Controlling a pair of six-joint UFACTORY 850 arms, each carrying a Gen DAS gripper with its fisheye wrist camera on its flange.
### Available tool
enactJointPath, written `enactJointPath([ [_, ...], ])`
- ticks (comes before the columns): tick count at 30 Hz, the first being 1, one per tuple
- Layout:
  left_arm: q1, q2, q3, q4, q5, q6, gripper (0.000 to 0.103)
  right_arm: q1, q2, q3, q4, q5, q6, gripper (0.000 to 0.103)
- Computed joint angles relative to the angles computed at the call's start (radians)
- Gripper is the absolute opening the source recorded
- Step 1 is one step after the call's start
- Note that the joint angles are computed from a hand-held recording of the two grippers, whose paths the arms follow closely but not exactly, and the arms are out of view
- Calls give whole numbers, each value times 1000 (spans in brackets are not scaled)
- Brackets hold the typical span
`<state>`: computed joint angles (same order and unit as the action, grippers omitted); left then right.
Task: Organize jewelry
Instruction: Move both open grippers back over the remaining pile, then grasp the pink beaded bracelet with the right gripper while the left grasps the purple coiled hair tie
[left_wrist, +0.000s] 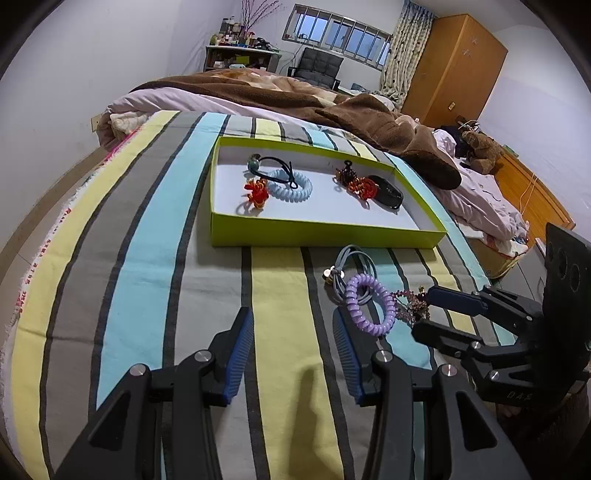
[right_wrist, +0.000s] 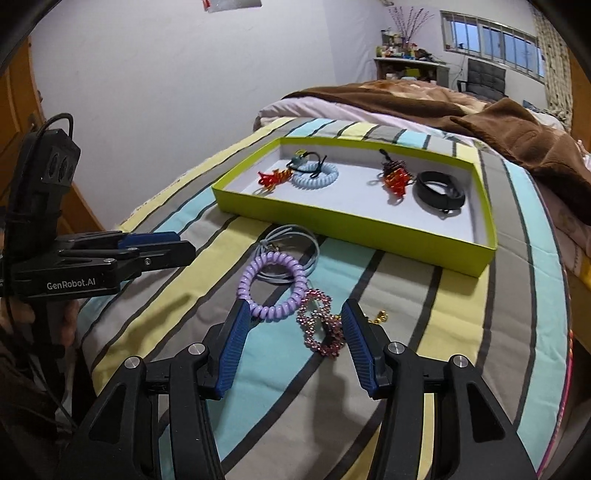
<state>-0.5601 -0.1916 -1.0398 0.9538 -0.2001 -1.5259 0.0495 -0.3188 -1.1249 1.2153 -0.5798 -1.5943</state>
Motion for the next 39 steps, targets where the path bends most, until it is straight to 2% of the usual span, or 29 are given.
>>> enactJointPath([
  [5,-3,-11,-9,-40,11,43,46,9,-19,-19,-57,16,47,52],
  [7,-3,-17,-14,-66,14,69,46,12,-23,-24,-91,34,73,45],
  [9,-3,-24,-19,-99,16,102,46,14,-22,-23,-99,48,75,42],
  [14,-7,-37,-32,-170,21,176,46,28,-20,-21,-151,80,101,42],
  [21,-11,-45,-43,-211,17,217,46,26,-26,-27,-149,84,111,42],
  [23,-10,-46,-44,-231,24,239,46,32,-19,-19,-154,111,115,33],
  [24,-11,-47,-45,-238,25,244,46,37,-14,-11,-160,140,122,19],
  [27,-13,-54,-54,-269,25,277,46,32,-10,-6,-139,140,111,16],
  [30,-15,-59,-60,-299,28,313,46,31,4,9,-91,153,66,7],
  [35,-18,-76,-79,-364,17,380,46,26,15,21,-62,149,43,7],
  [39,-22,-95,-103,-392,6,423,46,11,35,39,29,141,-17,7],
])
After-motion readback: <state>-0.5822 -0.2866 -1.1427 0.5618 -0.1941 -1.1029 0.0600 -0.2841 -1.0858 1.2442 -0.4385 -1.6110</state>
